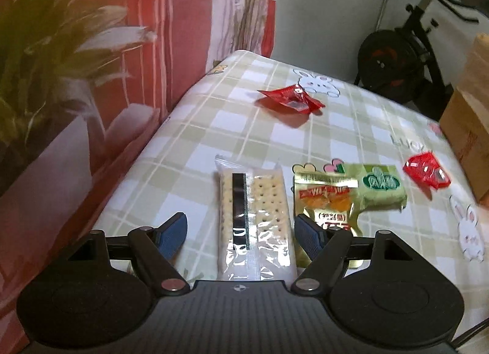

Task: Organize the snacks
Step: 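Grasp the white cracker packet with the left tool while the right grasps a red packet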

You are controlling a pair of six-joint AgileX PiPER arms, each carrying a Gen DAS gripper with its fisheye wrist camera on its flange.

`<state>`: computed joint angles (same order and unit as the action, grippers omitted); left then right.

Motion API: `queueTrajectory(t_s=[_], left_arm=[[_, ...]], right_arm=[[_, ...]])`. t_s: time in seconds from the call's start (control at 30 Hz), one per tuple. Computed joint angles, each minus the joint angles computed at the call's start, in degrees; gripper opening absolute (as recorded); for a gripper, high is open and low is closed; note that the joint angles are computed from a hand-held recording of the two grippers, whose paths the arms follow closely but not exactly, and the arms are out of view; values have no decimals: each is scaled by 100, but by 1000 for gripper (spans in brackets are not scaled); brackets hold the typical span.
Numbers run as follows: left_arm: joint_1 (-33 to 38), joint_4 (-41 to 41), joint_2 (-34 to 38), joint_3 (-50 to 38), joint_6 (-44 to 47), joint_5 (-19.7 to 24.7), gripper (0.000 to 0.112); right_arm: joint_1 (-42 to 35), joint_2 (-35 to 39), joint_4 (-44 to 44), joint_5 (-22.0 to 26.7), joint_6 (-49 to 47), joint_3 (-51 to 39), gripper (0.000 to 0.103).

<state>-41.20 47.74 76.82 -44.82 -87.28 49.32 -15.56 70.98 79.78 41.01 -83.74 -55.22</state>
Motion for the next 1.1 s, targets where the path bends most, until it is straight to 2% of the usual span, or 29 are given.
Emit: queueTrajectory(t_s=[0.07, 0.1, 0.13, 0.17, 0.2, 0.43, 0.57, 0.67, 0.83, 0.93, 1.1], left_arm=[[-157, 111, 109, -45, -59, 173, 79], [-247, 186, 139, -50, -102, 278, 74], [-311, 316, 107, 12, -182, 256, 60], [-390, 395, 30, 65, -235, 256, 51], [-440, 391, 15, 50, -218, 320, 49], [-1053, 683, -383, 290, -1141, 730, 48], [-1483, 783, -631, 257, -1666, 1132, 48], [-1679, 878, -761, 247, -2080, 1319, 48], [-2096, 954, -945, 297, -2811, 1697, 48], [-2252, 987, -967, 352, -3160, 1749, 48], [-2208, 974, -927, 359, -3226, 1581, 48]], right_arm=[[-82, -118, -49, 278, -60, 59, 96], [-107, -187, -63, 393, -145, 115, 96], [-106, -228, -107, 491, -209, 153, 96], [-99, -249, -182, 593, -257, 178, 96], [-68, -257, -266, 656, -286, 204, 96], [419, -211, -695, 538, -437, 588, 96], [927, 202, -1023, 173, -451, 679, 93], [1374, 749, -1437, -209, -394, 547, 84], [1880, 1669, -1948, -737, -197, 230, 59], [2058, 2014, -1978, -1031, -259, 86, 59], [2107, 2360, -1823, -1078, -204, -225, 59]])
